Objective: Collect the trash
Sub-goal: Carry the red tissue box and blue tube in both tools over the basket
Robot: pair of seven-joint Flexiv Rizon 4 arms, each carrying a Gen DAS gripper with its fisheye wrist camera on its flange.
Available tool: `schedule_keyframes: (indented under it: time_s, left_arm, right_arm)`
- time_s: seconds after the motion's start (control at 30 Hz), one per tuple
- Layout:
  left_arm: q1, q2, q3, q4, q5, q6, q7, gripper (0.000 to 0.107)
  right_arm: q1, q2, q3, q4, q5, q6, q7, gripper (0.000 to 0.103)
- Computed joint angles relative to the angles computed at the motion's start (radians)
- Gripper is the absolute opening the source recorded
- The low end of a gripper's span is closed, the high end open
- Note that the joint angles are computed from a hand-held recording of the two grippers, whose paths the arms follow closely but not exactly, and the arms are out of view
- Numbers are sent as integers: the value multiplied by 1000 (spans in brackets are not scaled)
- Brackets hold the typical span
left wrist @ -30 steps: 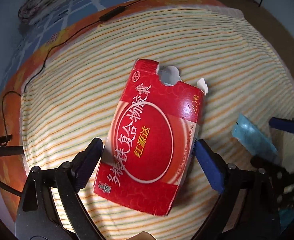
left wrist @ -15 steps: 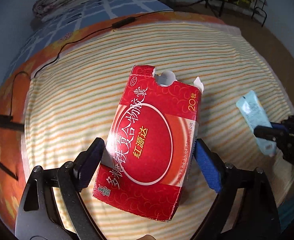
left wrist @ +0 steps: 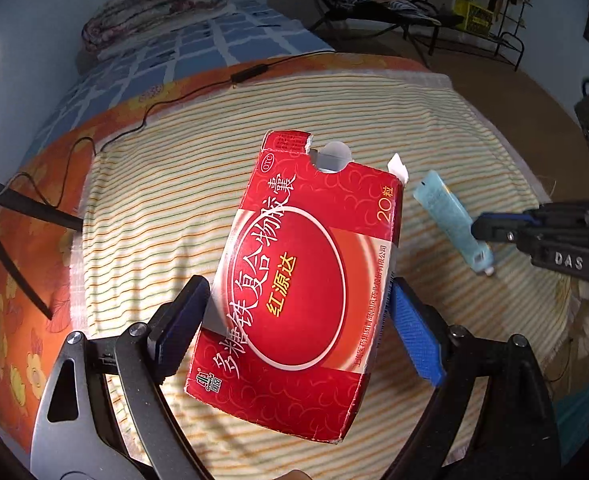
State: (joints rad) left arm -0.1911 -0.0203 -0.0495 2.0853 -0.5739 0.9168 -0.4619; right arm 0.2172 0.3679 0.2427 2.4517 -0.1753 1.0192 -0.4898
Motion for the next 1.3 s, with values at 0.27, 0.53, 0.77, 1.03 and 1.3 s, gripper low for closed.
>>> schedule_keyframes:
  time_s: [0.27, 0.53, 0.77, 1.03, 1.3]
  left_arm:
    - [12, 15, 16, 23, -10, -19, 5, 91]
    - [26, 22, 25, 34, -21, -33, 14, 91]
    - [25, 65, 38, 69, -47, -38, 39, 91]
    - [26, 188, 85, 132, -51, -88, 48, 91]
    - [28, 386, 155, 251, 7, -160, 41, 91]
  right_arm:
    - [7, -21, 2, -20, -34, -58, -34, 6]
    - [8, -89, -30, -22, 9, 1, -69, 6]
    - [-11, -70, -19, -4, 5, 44, -44, 5]
    - [25, 31, 20, -3, 22, -22, -22, 5]
    - [104, 169, 96, -8, 52, -113, 27, 5]
